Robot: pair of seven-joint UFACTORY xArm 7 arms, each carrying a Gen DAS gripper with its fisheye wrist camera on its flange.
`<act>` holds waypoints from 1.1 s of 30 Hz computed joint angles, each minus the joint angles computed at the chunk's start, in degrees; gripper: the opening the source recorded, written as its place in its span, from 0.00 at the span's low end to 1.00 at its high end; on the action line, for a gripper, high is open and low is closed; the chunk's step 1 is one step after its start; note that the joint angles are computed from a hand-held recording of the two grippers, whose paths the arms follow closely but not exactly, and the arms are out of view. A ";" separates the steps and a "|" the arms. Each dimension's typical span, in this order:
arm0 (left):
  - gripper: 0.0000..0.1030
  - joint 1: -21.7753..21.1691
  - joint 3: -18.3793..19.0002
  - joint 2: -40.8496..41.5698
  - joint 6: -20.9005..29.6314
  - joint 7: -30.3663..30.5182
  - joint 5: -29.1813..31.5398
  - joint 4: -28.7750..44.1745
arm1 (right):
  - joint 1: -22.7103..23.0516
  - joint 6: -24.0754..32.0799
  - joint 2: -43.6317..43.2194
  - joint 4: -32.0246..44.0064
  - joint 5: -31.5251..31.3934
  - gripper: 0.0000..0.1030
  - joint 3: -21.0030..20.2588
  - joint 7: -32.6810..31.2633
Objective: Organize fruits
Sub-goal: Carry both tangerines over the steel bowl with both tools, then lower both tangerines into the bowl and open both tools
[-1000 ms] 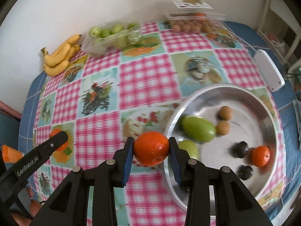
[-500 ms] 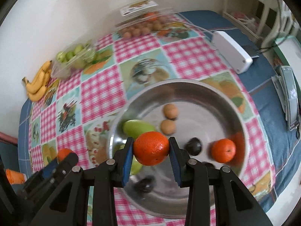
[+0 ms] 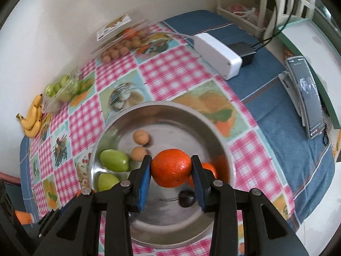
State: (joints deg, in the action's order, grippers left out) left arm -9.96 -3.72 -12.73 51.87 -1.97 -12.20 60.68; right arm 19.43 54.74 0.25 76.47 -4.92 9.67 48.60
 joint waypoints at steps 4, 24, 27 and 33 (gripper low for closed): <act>0.39 -0.63 -0.79 0.45 0.00 -0.29 0.66 0.08 | -0.34 -0.43 -0.53 -0.81 0.81 0.37 -0.22 -0.61; 0.39 -2.26 -1.62 3.86 -1.60 -0.25 0.92 0.30 | 0.75 -4.10 4.84 -0.07 1.25 0.38 -0.57 -3.72; 0.39 -2.33 -1.64 4.06 -2.00 0.04 0.65 0.27 | 0.75 -4.30 5.21 -0.16 1.37 0.38 -0.70 -3.78; 0.39 -2.38 -1.69 4.34 -2.11 0.39 0.69 0.35 | 0.91 -4.00 5.90 0.42 1.18 0.38 -0.83 -3.69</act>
State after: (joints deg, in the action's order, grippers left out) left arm -12.33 -5.42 -8.39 49.76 -1.58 -11.51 61.04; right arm 20.34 50.74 6.15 76.89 -3.74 8.84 44.92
